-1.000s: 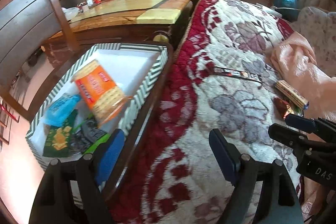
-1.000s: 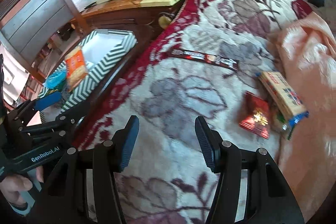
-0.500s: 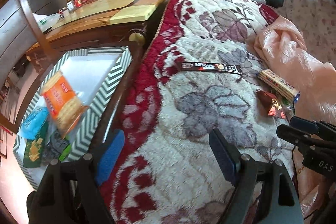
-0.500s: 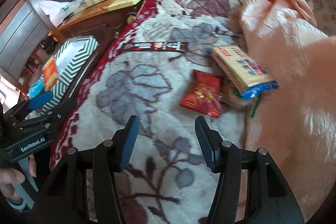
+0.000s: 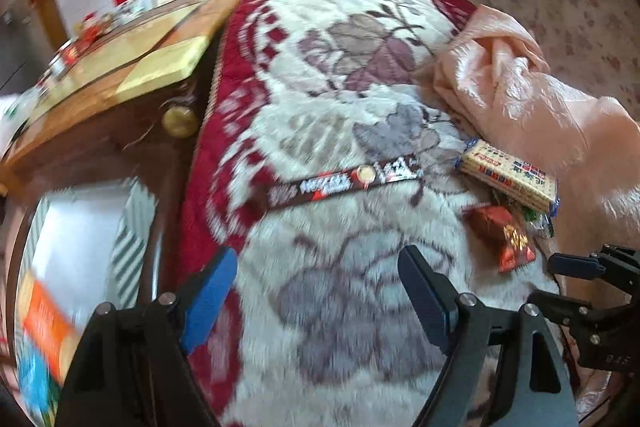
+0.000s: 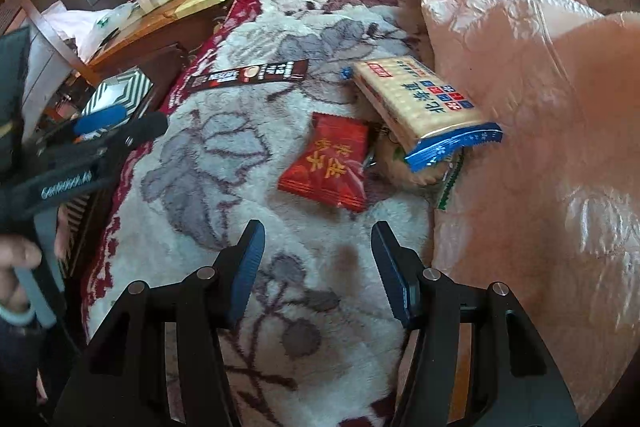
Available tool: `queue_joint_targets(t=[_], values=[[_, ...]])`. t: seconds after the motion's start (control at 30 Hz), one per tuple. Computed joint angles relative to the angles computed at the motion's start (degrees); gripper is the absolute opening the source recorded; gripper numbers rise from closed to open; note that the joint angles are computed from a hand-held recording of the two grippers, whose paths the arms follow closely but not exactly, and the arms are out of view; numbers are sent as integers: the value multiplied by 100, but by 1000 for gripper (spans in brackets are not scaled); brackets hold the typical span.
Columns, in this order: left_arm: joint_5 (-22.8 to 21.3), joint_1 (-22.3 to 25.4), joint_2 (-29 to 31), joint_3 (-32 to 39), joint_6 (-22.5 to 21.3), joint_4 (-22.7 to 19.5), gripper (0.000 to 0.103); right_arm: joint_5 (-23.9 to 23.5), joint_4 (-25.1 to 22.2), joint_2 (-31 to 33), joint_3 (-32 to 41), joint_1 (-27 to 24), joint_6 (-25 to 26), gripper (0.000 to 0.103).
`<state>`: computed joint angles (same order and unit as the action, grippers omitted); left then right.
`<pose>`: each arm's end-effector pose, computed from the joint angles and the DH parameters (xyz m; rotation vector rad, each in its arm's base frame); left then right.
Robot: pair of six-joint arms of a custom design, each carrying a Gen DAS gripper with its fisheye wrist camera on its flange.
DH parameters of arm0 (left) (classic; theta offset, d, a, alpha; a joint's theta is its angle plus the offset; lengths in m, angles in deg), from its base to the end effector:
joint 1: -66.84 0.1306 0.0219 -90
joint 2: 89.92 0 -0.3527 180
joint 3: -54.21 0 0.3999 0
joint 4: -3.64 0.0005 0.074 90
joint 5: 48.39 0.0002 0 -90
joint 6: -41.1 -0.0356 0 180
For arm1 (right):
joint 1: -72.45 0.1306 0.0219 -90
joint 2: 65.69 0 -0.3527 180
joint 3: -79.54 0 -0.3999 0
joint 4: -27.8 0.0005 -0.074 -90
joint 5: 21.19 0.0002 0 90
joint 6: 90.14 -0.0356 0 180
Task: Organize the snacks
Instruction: 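Release both packets in the tray and move both tools back to the blanket, then grasp the Nescafe stick with the left tool while the right tool grasps the red packet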
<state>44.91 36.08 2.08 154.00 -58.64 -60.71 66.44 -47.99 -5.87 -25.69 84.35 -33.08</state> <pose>0.4203 -0.2531 0.4458 0.9103 2.4033 -0.2136 0.2779 0.0595 0.4429 0.4732 2.6268 0.3158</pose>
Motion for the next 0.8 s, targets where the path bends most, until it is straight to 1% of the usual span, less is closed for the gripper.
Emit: queue_joint_targets(t=[0.13, 0.2, 0.3, 0.37, 0.47, 0.53, 0.57, 0.6, 0.67, 0.7, 0.8], values=[[366, 29, 549, 459, -371, -100, 84, -56, -5, 1, -27, -134, 46, 56], [438, 21, 853, 751, -645, -236, 84, -89, -1, -10, -48, -200, 71, 55], [424, -27, 1251, 1145, -1197, -445, 84, -142, 2, -26, -88, -287, 90, 56], [316, -59, 1456, 1333, -1574, -557, 84, -176, -3, -18, -100, -335, 110, 56], [212, -109, 1726, 1567, -1994, -764, 84, -212, 15, -1, -108, -377, 149, 56], [215, -132, 1779, 1610, -2034, -805, 84, -225, 23, 18, -105, -393, 184, 55], [217, -151, 1773, 1621, -1993, -845, 82, -229, 21, 29, -100, -402, 204, 56], [328, -154, 1767, 1648, -1966, -959, 82, -231, 28, 46, -93, -408, 219, 56], [866, -126, 1756, 1699, -2027, -1311, 83, -242, 58, 90, -76, -427, 229, 56], [956, -147, 1678, 1604, -2047, -1343, 83, -257, 72, 134, -55, -442, 234, 56], [690, -275, 1404, 1233, -2095, -1132, 83, -251, 133, 283, 27, -445, 228, 56]])
